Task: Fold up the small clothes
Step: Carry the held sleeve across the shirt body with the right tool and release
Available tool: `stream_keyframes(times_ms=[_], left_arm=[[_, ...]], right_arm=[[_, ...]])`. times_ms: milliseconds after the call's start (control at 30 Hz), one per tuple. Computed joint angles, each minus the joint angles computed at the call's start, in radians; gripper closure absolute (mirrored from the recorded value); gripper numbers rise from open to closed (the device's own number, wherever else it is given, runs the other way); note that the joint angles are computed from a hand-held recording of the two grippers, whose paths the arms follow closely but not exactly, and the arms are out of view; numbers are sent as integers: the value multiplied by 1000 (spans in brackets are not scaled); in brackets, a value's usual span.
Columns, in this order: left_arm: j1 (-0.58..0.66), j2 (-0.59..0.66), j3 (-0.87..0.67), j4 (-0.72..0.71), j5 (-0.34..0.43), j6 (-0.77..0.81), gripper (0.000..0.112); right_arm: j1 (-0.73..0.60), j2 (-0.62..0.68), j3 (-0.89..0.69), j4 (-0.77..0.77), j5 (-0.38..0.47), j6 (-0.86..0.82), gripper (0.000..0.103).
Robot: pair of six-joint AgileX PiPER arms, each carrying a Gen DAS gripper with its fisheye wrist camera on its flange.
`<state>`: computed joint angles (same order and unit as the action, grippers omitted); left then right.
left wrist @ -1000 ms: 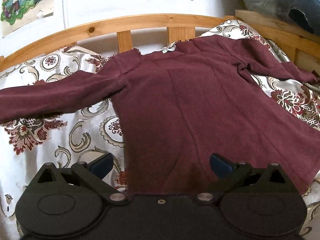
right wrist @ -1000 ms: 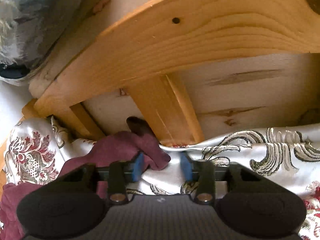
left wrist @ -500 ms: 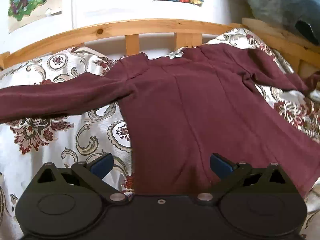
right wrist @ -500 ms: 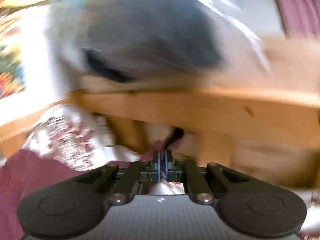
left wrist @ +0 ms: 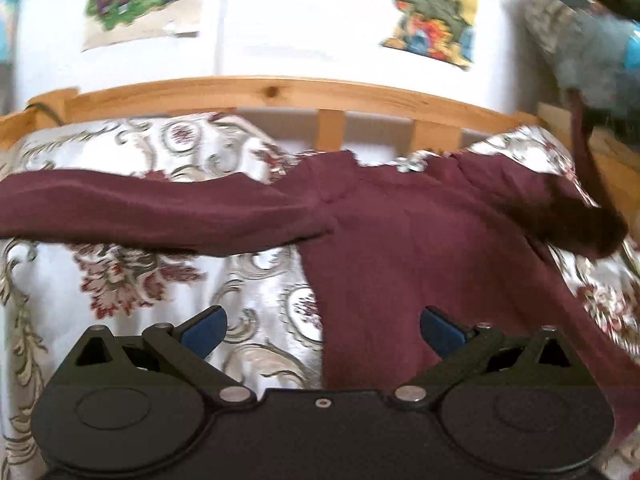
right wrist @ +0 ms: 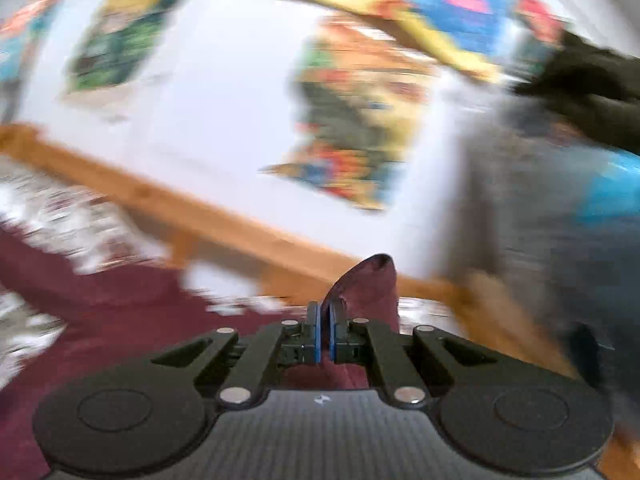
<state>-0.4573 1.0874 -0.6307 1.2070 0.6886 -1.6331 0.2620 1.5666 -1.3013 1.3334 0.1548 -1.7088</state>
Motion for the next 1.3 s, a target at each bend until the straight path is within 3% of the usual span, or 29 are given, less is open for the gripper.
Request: stream_keyframes(times_ms=[67, 167, 300, 433, 533, 567, 633, 667, 733, 833, 933, 1033, 1067, 1133, 1200, 1300], left_arm=[[38, -10, -2, -21, -16, -2, 10], [76, -22, 0, -38, -33, -5, 10], [95, -25, 6, -25, -41, -29, 10], [114, -18, 20, 11, -69, -57, 10], [133, -9, 38, 70, -110, -105, 10], [138, -9, 44, 89, -122, -121, 10], [151, -3, 52, 130, -150, -158, 10], [160, -2, 56, 155, -167, -177, 10], [183, 3, 65, 217, -208, -225, 10], [221, 35, 63, 349, -277, -331, 10], [225, 144, 10, 454, -297, -409, 10], [195, 234, -44, 350, -264, -257, 10], [187, 241, -33, 365, -258, -260, 10], [182, 249, -1, 454, -252, -335, 10], [180, 271, -10, 425, -246, -313, 10], [207, 277, -8, 491, -303, -396, 10]], right_arm=[[55, -1, 29, -1, 22, -45, 98], [130, 1, 90, 121, 35, -248, 98], [190, 5, 160, 23, 62, -209, 98], [229, -27, 263, 60, 76, -329, 98], [224, -8, 259, -81, 121, -193, 94], [209, -2, 247, -146, 163, -125, 90], [167, 8, 206, -265, 273, 8, 62], [140, 9, 194, -288, 327, 39, 44], [87, 8, 154, -371, 430, 119, 40], [27, 21, 26, -599, 554, 322, 34], [-11, 98, -221, -874, 682, 561, 25], [-31, 248, -521, -1079, 792, 791, 20], [-41, 307, -616, -1107, 816, 834, 20], [-69, 398, -726, -1111, 781, 891, 20], [-97, 486, -824, -1098, 761, 969, 23], [-128, 652, -1074, -1088, 847, 1050, 28]])
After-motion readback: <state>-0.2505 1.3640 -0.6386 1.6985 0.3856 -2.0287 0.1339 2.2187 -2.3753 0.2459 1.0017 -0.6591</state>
